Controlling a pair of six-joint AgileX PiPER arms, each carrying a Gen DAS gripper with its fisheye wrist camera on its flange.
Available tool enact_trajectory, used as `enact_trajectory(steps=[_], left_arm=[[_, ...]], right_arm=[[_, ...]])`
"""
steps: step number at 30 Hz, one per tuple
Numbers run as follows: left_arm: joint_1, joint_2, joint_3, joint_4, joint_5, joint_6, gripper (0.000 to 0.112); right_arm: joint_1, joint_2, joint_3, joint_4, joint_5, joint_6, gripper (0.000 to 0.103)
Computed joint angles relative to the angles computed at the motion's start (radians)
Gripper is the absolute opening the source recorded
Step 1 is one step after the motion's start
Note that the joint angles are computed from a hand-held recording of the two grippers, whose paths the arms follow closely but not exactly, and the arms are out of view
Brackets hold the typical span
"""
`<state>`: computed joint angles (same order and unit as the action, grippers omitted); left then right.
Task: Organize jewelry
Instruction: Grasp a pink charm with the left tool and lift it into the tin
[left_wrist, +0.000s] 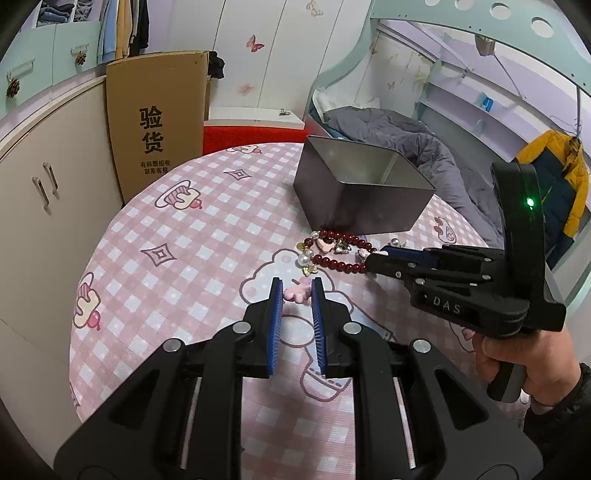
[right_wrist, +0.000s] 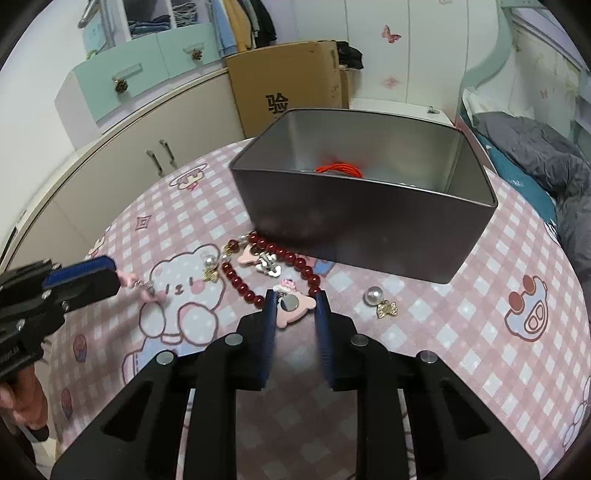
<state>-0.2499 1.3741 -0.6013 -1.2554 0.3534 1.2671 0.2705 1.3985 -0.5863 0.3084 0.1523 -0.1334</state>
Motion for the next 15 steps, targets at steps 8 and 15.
enact_trajectory(steps=[8,15], left_arm=[[-0.005,-0.029,-0.013,0.032,0.011,-0.037,0.016],[-0.024,-0.073,-0.078,0.106,0.034,-0.119,0.016]], right_arm=[[-0.066,-0.144,0.058,0.351,0.047,-0.356,0.019],[-0.155,-0.293,-0.011,0.297,0.177,-0.33,0.019]])
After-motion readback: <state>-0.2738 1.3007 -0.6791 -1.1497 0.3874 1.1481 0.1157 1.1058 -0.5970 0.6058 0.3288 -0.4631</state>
